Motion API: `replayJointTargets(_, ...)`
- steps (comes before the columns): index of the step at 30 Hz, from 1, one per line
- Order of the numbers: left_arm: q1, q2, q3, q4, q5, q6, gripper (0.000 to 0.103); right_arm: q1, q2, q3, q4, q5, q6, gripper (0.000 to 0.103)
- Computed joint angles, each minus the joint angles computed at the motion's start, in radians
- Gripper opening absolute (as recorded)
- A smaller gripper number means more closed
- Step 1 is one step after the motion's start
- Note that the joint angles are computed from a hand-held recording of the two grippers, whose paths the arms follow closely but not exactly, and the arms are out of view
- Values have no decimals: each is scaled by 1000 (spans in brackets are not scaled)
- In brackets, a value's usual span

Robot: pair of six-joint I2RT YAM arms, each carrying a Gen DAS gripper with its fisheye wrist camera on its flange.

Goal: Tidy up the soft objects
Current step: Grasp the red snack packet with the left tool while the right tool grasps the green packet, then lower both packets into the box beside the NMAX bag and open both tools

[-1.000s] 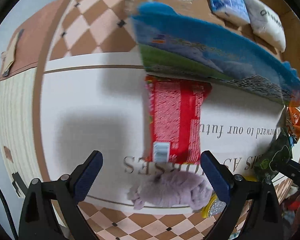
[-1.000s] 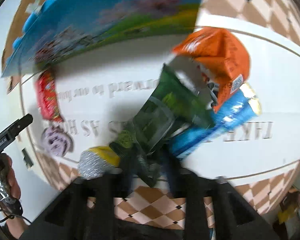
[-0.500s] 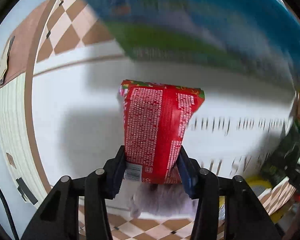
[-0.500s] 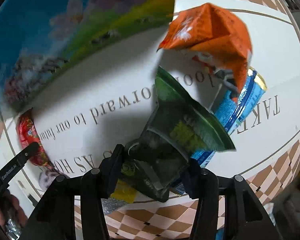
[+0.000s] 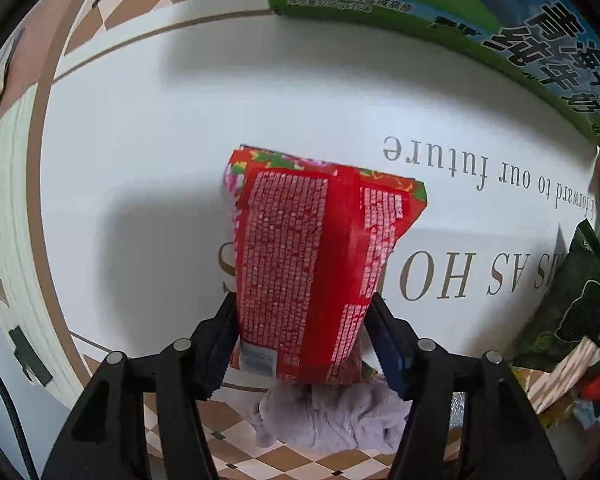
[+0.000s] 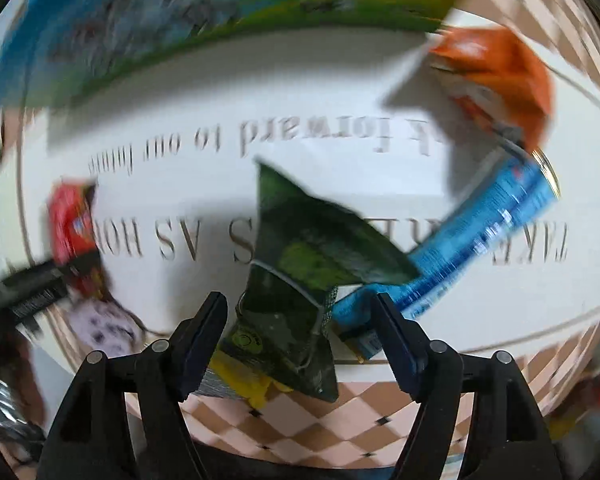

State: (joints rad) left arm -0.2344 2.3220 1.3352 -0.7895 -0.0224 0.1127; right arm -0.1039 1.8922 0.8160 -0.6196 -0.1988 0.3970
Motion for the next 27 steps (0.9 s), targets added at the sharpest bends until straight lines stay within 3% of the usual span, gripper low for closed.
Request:
replayJointTargets(2,-5,1,0,-1,0,-20,61,-8,-39,-29,20,18,52,77)
replayJointTargets(4,-5,7,23,-10,-3,-24,58,-64,-58,-26,-14,58,21,77)
replayJointTargets(7,-28,31,115,-53,-35,-35,50,-17,-20,-26,18,117,67,77)
replayJointTargets(10,-67,-8,72,-14,-65,-48,45,53,-12,-53,59,168,135,77)
replayJointTargets(12,-75,-34,36,2,-63,-56,44,81,2,-53,60,196,132,68)
replayJointTargets(13,-78,-55,16,1,-49,-59,44,116,15,-53,68,191,150,45)
replayJointTargets(14,-81,-79,-1,-4,-37,-60,43,132,26,-46,55,188,155,36)
replayJointTargets(20,-110,-276,-23,-120,67,-41,43,250,-120,-70,-9,125,195,35)
replayJointTargets(24,-129,-352,115,-249,151,-46,43,250,-327,-24,-155,72,156,35)
replayJointTargets(27,-125,-289,379,-390,196,-24,43,207,-404,127,-293,77,77,35)
